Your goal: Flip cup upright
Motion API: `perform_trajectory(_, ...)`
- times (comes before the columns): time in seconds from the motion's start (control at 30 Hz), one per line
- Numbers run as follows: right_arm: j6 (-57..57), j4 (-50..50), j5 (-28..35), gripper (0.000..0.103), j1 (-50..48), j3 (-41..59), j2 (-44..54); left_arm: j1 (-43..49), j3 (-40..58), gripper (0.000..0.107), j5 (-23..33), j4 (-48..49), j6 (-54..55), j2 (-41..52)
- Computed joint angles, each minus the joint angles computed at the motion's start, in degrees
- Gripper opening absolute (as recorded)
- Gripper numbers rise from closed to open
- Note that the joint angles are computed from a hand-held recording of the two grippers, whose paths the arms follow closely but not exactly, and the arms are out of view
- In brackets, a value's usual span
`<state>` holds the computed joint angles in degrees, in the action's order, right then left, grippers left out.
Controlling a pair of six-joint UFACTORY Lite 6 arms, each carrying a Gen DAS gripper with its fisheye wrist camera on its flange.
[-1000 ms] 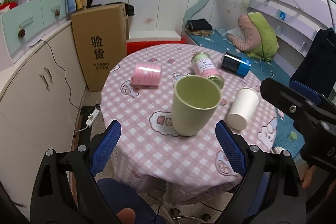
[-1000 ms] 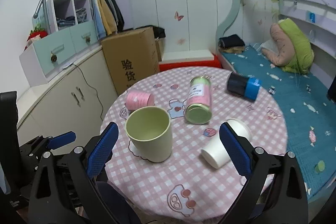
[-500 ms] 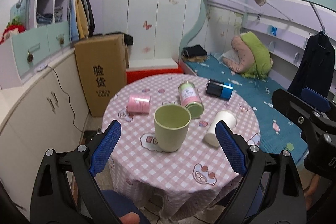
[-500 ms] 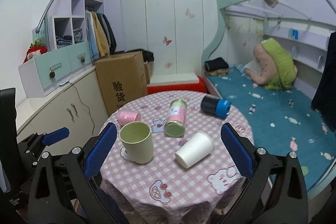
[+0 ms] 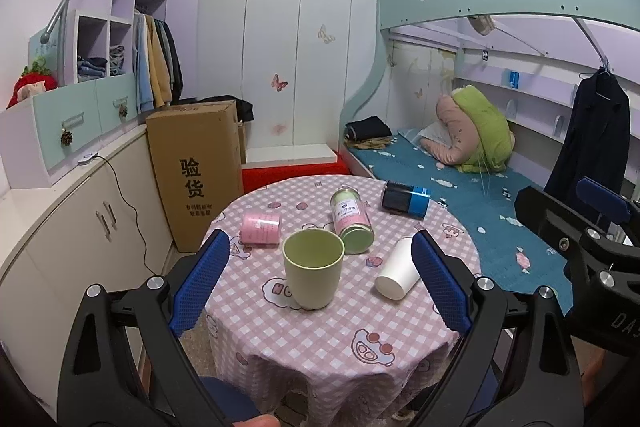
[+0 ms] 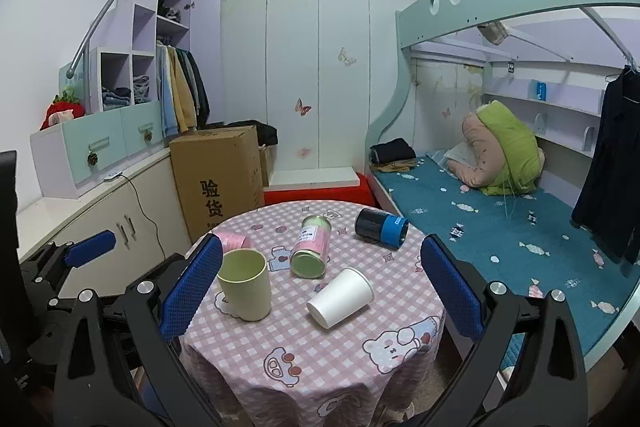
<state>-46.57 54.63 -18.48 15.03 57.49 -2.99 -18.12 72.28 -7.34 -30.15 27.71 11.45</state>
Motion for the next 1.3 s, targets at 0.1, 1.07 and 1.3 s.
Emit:
perform_trajectory(0.1,2.04,-1.98,0.04,0.096,-0.13,-1.06,-1.06,-0.64,-1.09,0.093,-1.30,-1.97,1.70,-1.11)
perform_trajectory(1.07,4.47,-4.88,0.45,0.096,-1.05,-3.50,-4.70,-1.87,-1.61,0.094,-2.93,-13.77,14.12,-2.90)
perform_trajectory(1.3,4.43,-4.93,0.36,0.096,-1.01,-3.58,-4.63,-1.71,-1.53,0.095,-4.20,-16.96,17.39,-2.74)
